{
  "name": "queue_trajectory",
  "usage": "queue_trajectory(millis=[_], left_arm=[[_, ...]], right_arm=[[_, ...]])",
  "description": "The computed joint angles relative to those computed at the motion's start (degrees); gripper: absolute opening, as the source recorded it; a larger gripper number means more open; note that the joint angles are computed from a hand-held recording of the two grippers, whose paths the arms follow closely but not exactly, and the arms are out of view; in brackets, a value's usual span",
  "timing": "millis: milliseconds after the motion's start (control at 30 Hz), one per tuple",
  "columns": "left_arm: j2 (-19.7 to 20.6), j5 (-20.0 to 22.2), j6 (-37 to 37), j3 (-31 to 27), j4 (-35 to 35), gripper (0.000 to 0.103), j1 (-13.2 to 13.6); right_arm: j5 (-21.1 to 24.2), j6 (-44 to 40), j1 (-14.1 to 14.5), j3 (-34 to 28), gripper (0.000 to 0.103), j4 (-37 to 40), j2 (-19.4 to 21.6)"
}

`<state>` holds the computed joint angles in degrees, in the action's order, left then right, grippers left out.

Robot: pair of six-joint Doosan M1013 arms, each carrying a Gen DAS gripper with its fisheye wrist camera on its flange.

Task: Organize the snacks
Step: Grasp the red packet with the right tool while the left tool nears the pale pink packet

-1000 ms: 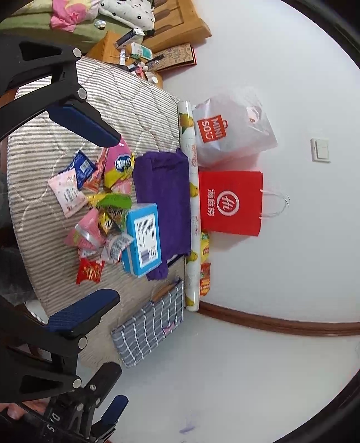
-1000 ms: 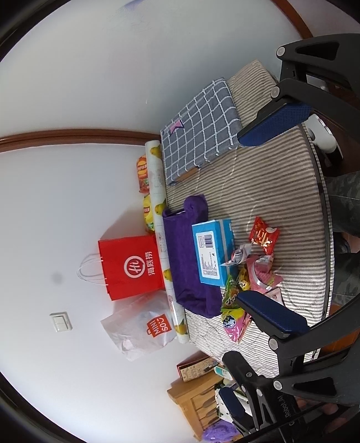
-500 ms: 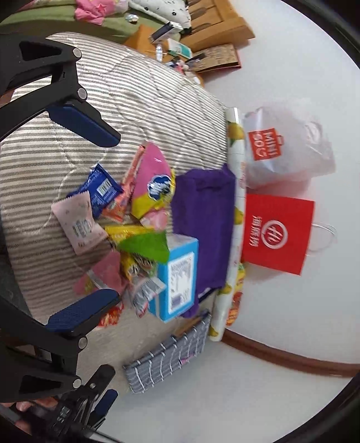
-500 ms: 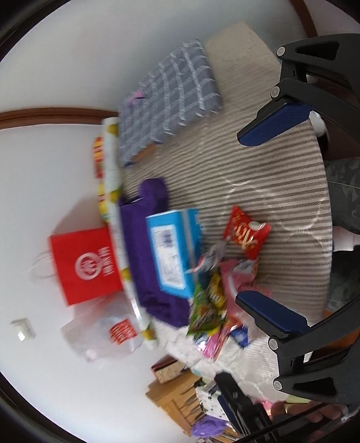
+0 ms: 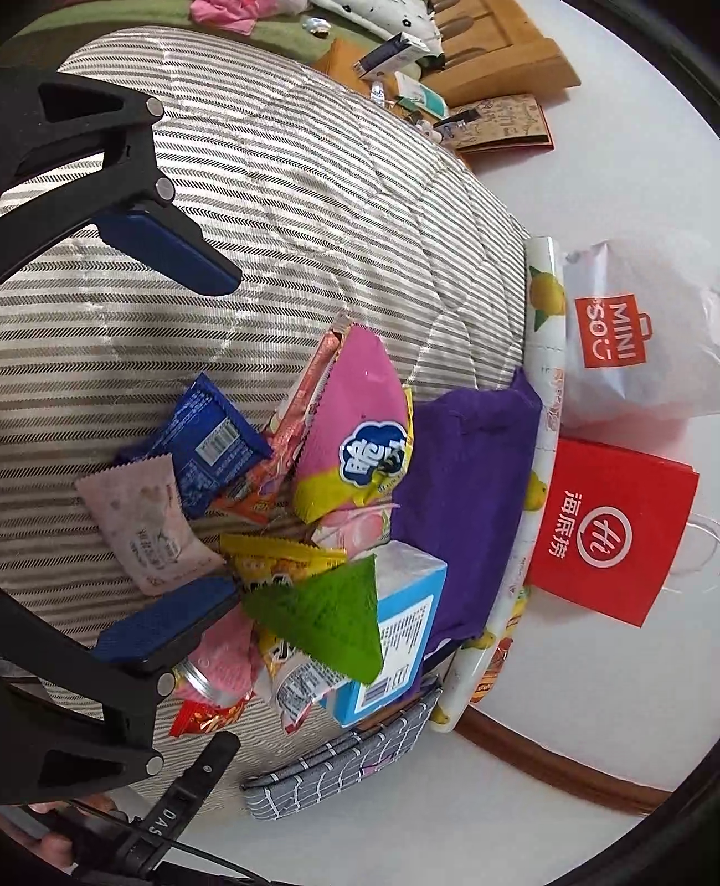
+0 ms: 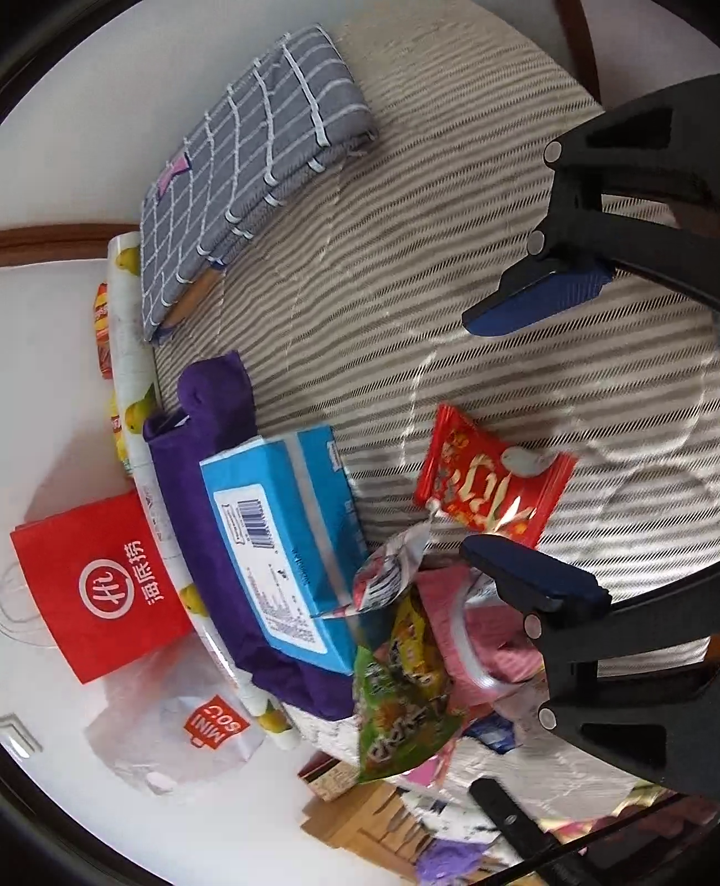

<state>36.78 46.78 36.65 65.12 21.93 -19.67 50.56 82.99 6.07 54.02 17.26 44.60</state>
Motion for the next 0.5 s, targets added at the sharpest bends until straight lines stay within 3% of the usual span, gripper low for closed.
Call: queue_trajectory(millis=[167, 267, 500], left_arm=[[-0.1, -1.25, -0.26, 0.62, -1.14, 0.102, 0.55], [-0.34, -2.0, 0.1, 1.09, -1.38, 0.102, 0.8], [-0.93, -2.82, -0.18, 2.02, -0.93, 0.102, 1.1]], right_arm=[[2.7, 1.42, 0.33, -2.69, 0.073, 0.3, 1.97], [4.52, 0.52, 0.63, -3.76, 0.066, 0.08, 2.92], [3.12, 0.41, 0.17, -2.56, 0.064, -3.5, 2.42]])
